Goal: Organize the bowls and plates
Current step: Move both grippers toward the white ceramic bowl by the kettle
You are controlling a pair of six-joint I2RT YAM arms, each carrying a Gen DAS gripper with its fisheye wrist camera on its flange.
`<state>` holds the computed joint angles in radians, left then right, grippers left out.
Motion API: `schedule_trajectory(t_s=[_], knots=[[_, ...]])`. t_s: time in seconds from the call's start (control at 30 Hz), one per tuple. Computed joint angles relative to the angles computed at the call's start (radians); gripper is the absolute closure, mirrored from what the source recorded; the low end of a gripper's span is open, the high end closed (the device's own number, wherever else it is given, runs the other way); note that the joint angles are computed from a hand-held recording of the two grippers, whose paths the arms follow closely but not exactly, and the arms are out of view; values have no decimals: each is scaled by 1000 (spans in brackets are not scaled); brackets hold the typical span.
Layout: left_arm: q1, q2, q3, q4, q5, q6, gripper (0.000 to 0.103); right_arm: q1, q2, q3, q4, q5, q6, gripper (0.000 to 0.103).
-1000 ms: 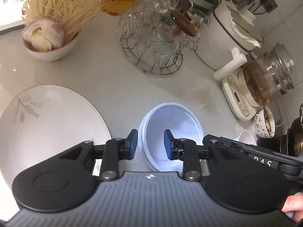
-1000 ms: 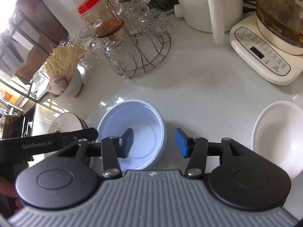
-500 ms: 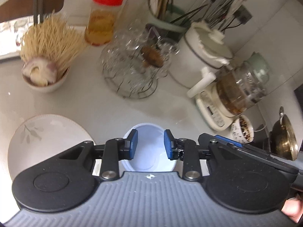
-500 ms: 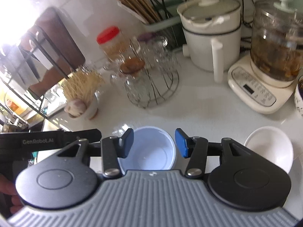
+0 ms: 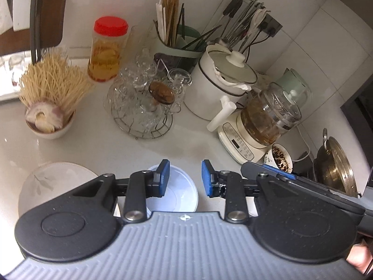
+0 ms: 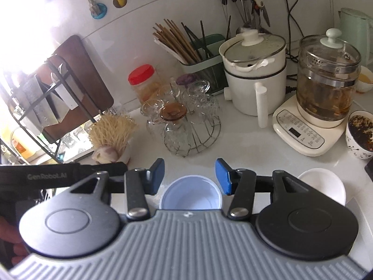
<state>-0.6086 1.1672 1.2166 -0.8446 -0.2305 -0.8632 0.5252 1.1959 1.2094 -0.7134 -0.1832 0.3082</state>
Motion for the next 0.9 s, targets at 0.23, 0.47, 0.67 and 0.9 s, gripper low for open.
schedule_trajectory(t_s=[0.23,0.47,0.67,0.9], knots=[[4,10,16,5,26,44,68,15,-38,-23,9,50,34,51],[-5,56,44,22,47,80,68,-11,-70,-46,-2,65,51,51],[-29,111,86,30,59,107,68,-48,-98,-64,-19,64,53,51],[-59,175,131,29,77,120,67,-118,-118,-85,-39,36,43,51]])
